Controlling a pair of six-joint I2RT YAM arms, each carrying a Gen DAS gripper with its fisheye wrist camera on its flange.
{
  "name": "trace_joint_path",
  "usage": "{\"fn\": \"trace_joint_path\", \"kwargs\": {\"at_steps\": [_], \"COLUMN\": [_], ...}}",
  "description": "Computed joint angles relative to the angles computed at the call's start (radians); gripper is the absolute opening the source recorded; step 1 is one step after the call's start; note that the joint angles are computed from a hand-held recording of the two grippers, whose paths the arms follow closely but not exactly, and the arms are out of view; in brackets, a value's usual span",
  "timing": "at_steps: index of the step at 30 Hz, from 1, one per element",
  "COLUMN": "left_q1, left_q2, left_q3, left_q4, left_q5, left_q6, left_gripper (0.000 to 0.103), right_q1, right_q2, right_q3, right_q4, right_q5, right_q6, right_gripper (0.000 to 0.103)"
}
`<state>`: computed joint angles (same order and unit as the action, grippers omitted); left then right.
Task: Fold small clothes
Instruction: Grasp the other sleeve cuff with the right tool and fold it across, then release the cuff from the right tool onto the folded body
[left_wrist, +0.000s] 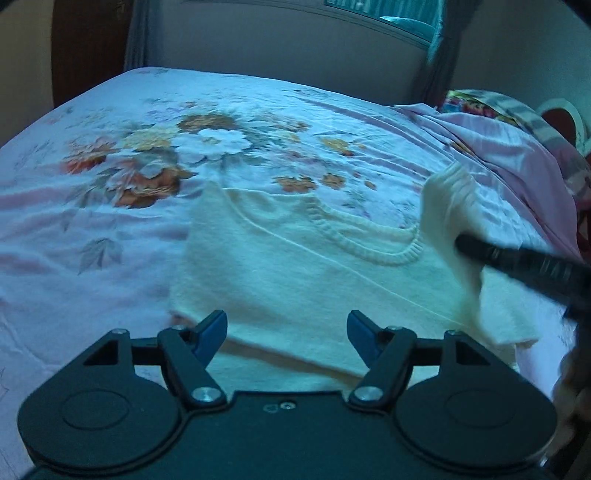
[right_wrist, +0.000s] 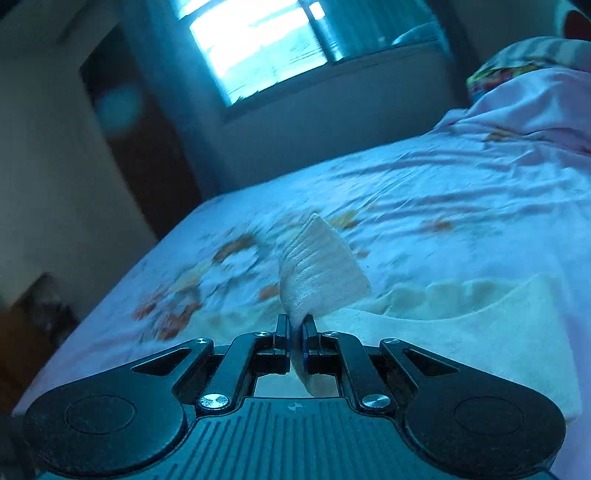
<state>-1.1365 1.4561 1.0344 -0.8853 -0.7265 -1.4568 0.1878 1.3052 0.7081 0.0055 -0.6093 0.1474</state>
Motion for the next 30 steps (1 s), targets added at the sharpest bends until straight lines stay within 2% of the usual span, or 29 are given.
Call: {"fn": "trace_joint_path", "kwargs": {"at_steps": [2, 5, 7, 8, 9, 12, 14, 16, 18, 23, 26, 29, 30], "left_q1": [0.007, 0.044, 0.070, 0.078, 0.087, 0.109, 0.122, 0.133, 0.129, 0.097, 0.057, 0.049, 0.053], "left_q2": [-0.081, -0.201, -0.260, -0.284, -0.296, -0.287, -0.246, -0.215, -0.184, -0.172, -0.165, -0.158, -0.147], "left_q3": [-0.076, -0.194, -0.265, -0.304, -0.331, -0.367, -0.355, -0.360, -0.353, -0.344, -0.328, -0.332, -0.328], "left_q4": [0.020, 0.148, 0.266, 0.335, 0.385, 0.482, 0.496, 0.524, 0.523, 0.482, 0.410, 0.425, 0.434], "left_q5": [0.017, 0.095, 0.160, 0.194, 0.224, 0.253, 0.264, 0.291, 0.284, 0.236, 0.201, 0.185, 0.182], "left_q6": [-0.036, -0.018, 0.011, 0.019, 0.017, 0.005, 0.014, 0.007, -0.001, -0.034, -0.088, -0.093, -0.095], "left_gripper": [0.070, 0.074, 0.080, 0.083, 0.084, 0.084, 0.083, 0.078, 0.062, 0.046, 0.056, 0.067, 0.066], "right_q1": [0.114, 0.234, 0.233, 0.211, 0.198, 0.164, 0.118, 0.060, -0.017, -0.171, -0.222, -0.215, -0.209], "right_q2": [0.036, 0.072, 0.047, 0.028, 0.009, -0.090, -0.164, -0.198, -0.233, -0.276, -0.314, -0.315, -0.312], "right_q3": [-0.042, -0.100, -0.144, -0.159, -0.166, -0.198, -0.219, -0.227, -0.231, -0.238, -0.249, -0.254, -0.254], "right_q4": [-0.008, -0.025, 0.008, -0.002, -0.014, -0.045, -0.089, -0.133, -0.194, -0.309, -0.372, -0.369, -0.363], "right_q5": [0.038, 0.120, 0.098, 0.049, 0.028, 0.053, 0.059, 0.051, 0.017, -0.078, -0.115, -0.119, -0.117], "right_q6": [-0.054, -0.151, -0.150, -0.155, -0.159, -0.175, -0.175, -0.185, -0.203, -0.255, -0.292, -0.281, -0.274], "right_gripper": [0.005, 0.006, 0.021, 0.037, 0.045, 0.045, 0.045, 0.045, 0.045, 0.045, 0.045, 0.045, 0.045]}}
